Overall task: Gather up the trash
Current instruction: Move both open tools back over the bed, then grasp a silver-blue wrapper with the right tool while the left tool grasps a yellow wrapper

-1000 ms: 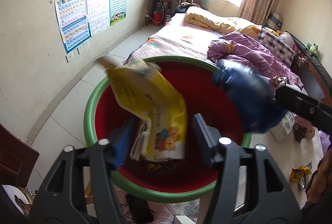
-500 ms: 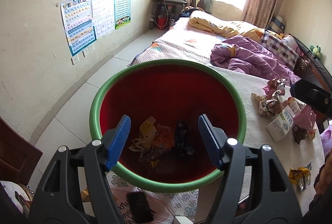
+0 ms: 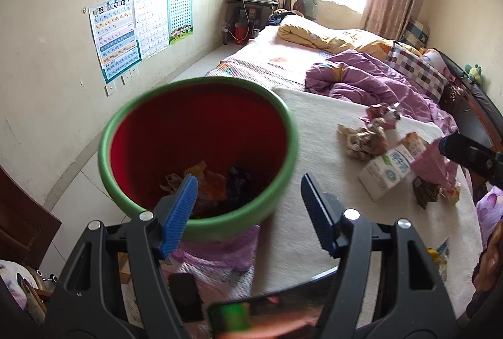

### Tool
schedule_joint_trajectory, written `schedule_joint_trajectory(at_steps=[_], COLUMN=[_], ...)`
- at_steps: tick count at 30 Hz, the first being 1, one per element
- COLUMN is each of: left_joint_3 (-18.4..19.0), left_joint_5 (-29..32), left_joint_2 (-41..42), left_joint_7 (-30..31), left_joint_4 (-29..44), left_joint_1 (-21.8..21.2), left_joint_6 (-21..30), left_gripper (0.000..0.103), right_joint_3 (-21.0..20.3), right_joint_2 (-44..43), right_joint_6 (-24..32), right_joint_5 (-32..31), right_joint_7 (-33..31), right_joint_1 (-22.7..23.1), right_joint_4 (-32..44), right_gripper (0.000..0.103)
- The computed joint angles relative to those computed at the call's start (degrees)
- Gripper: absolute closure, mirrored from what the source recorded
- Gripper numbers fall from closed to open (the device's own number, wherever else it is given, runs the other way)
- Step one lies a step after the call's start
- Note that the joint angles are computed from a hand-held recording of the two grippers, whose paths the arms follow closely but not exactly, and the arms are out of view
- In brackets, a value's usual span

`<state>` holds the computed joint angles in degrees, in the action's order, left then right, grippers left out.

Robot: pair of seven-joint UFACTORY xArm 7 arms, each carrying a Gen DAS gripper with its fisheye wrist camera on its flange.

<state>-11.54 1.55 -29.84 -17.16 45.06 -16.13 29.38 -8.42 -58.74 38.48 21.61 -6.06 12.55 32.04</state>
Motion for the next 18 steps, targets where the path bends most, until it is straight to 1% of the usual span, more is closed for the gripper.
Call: schedule_joint_trajectory(at_steps=[3,6,9,12,14,15,18], left_joint_3=[-3.02,-5.56,-7.99,-9.62,-10.65,-11.18,-11.88], left_joint_5=[0.04,0.29,0.75,0.93,1.36,1.55,2.25], left_joint_2=[-1.10,-1.57,-1.46,-1.04,-0.64,-0.35,0.69], left_joint_7=[-3.92,-7.73,-11.64,-14.95,-16.92,-17.87,-19.91], left_joint_4=[-0.57,-0.83,-0.78,-0.66,-0.39,-0.26,0.43], left_joint_1=[-0.62,-1.99,-3.68,-5.83,-7.12,-7.78,-9.36], left_joint_6=[1.27,2.38,3.08,3.48,4.04,4.42,5.92], left_gripper=[0.038,0.038,0.038,0.038,0.036,0.035,0.034], right_joint_3=[-2.80,-6.21,-8.82,-11.17,-12.34,-12.88,-14.52], right_joint_2=[-4.13,-8.01,-10.27,-11.99,-12.70,-13.19,-14.60], right_joint_6=[4.67,9.94,14.04,18.90,22.16,23.81,28.61], right_joint_5=[-1.82,-3.87,-4.87,-5.97,-6.39,-6.41,-6.25], right_joint_7=[-1.52,-3.83,-5.87,-8.24,-9.38,-9.87,-11.26], right_joint_1=[-2.45,-6.16,-9.52,-12.71,-14.77,-15.73,-18.64], right_joint_4=[-1.48,-2.67,-3.23,-3.56,-3.96,-4.40,-5.88], right_gripper=[0.042,0.042,0.042,0.041,0.041,0.040,0.033])
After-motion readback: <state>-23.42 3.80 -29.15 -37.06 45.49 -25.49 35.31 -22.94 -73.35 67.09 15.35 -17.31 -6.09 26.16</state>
